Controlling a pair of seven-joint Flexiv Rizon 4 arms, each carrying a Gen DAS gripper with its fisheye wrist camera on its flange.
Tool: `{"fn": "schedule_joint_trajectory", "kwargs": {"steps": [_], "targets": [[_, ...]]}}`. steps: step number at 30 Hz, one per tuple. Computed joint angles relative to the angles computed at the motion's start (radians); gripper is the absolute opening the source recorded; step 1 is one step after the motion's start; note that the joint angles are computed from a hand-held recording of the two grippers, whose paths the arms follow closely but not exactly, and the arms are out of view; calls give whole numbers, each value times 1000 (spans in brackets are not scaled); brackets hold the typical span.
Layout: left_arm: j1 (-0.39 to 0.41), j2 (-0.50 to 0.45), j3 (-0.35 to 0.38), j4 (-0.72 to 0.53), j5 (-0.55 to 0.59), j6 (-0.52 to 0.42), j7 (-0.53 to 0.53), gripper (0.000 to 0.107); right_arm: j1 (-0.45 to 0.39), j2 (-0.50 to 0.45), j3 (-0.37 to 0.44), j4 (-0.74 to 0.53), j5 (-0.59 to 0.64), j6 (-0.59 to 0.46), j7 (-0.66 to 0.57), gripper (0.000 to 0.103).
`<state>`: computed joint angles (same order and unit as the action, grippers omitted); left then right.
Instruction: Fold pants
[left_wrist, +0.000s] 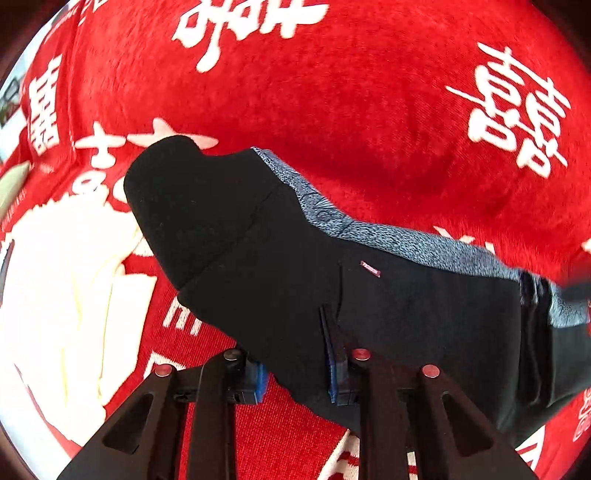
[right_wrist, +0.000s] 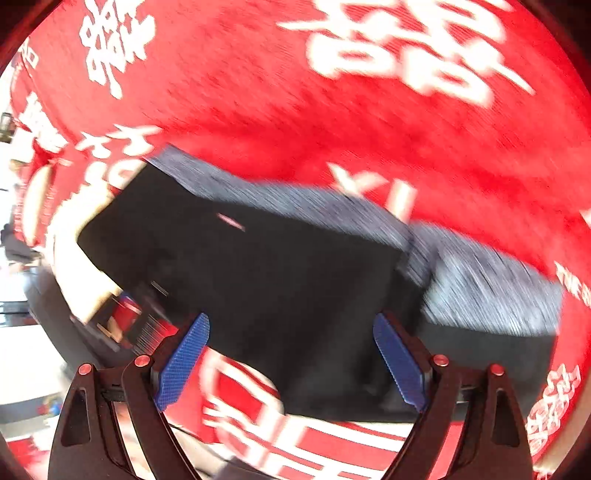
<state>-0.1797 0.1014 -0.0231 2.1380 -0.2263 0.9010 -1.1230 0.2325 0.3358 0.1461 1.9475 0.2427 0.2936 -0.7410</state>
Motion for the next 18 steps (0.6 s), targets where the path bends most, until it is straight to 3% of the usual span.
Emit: {"fn": "schedule_joint_trajectory", "kwargs": {"steps": [4, 8, 13, 18], "targets": [[-3, 4, -3, 1, 9, 7, 4, 25, 35, -176, -74, -179, 132, -9, -121, 101], [-10, 21, -2, 15, 14, 29, 26, 25, 36, -399, -89, -436, 252, -154, -254, 102], [-18, 47, -1, 32, 17, 47, 45, 25, 57, -641, -54, -726, 204, -363, -289, 102], [-22, 65, -3, 39, 30, 63, 56, 25, 80, -792, 24, -907, 78, -540, -321, 102]]}}
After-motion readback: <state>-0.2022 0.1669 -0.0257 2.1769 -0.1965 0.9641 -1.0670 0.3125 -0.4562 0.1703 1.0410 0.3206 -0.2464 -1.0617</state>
